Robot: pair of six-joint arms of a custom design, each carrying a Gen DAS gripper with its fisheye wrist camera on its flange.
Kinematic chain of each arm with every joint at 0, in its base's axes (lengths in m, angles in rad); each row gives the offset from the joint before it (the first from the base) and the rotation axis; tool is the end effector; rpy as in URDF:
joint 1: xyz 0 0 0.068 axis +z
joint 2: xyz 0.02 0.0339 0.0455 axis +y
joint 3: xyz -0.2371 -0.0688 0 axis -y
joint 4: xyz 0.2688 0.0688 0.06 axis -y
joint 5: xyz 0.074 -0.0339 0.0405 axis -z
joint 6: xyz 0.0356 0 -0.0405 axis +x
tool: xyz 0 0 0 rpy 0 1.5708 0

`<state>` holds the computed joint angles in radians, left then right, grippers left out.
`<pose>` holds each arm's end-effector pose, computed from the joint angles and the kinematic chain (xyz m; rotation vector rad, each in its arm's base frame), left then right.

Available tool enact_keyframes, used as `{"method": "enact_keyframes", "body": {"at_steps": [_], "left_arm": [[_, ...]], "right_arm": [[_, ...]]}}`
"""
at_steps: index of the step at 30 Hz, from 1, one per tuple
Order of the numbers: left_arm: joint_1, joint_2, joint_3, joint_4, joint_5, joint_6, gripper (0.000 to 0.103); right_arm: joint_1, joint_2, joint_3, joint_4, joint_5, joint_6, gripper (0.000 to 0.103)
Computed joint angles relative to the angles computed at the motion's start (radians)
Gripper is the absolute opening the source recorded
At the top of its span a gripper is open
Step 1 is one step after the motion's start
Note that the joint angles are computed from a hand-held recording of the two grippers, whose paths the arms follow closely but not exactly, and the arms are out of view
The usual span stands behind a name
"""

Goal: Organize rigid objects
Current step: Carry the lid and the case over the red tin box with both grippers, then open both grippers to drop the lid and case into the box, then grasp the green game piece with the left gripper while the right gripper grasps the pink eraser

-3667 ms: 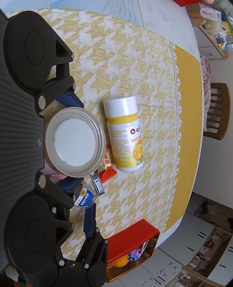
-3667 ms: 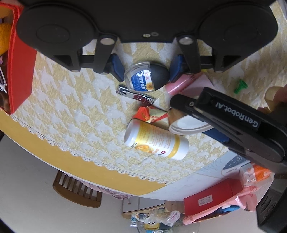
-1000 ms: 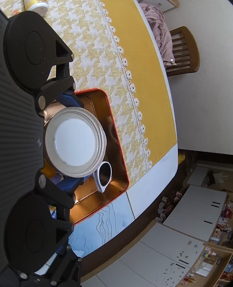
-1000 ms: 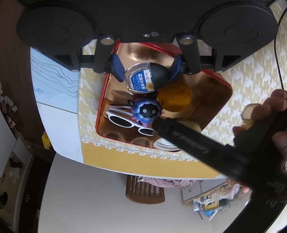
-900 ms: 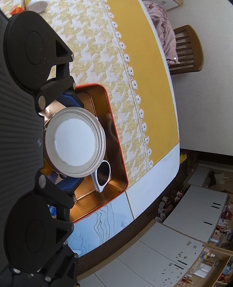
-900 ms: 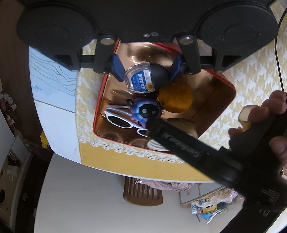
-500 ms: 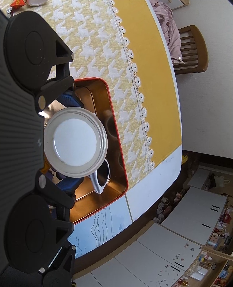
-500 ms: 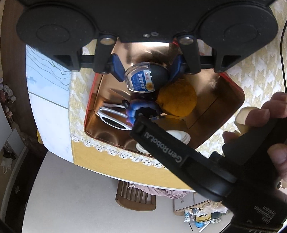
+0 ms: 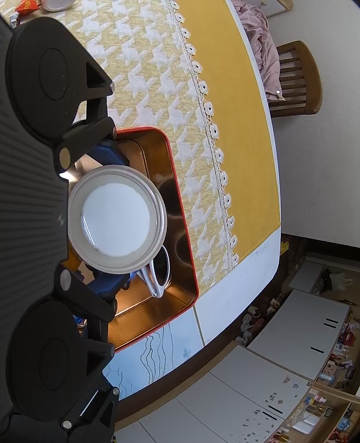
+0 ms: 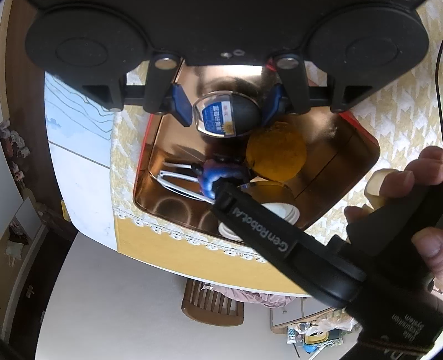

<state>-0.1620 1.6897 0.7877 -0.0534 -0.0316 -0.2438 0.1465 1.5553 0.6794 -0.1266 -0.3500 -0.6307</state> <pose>0.3211 -0.0513 0.0858 -0.1161 2.5273 -0.1229 0.2874 0.0548 0.0920 -1.0663 2.2638 0.2540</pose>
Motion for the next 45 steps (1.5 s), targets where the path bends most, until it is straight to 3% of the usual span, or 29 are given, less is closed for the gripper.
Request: {"method": "enact_keyframes", "body": {"at_steps": [9,18,21,26,33,38,45], "left_arm": [[0.004,-0.056,-0.051,0.01,-0.002,-0.001,0.079],[-0.015,-0.21,-0.164,0.021,-0.031,0.036,0.079],[-0.021,-0.295,-0.213,0.007,-0.039,0.044,0.079],[-0.013,-0.457,-0.292,-0.041,-0.032,0.053,0.079],[0.03,-0.741,-0.405,-0.166,0.008,0.071,0.08],[0.097,-0.984,-0.48,-0.325,0.026,0.106,0.082],[0.352,-1.288,-0.552,-0.548,0.163,0.251,0.083]], "right_arm": [[-0.031,-0.048,-0.029,-0.022,-0.04,0.015,0.059],[-0.076,-0.117,-0.031,-0.079,-0.09,0.055,0.064],[-0.091,-0.155,-0.034,-0.113,-0.111,0.077,0.076],[-0.115,-0.223,-0.043,-0.166,-0.148,0.101,0.082],[-0.095,-0.336,-0.082,-0.193,-0.166,0.161,0.093],[-0.033,-0.444,-0.137,-0.191,-0.149,0.224,0.101],[0.132,-0.565,-0.197,-0.183,-0.076,0.329,0.103]]}}
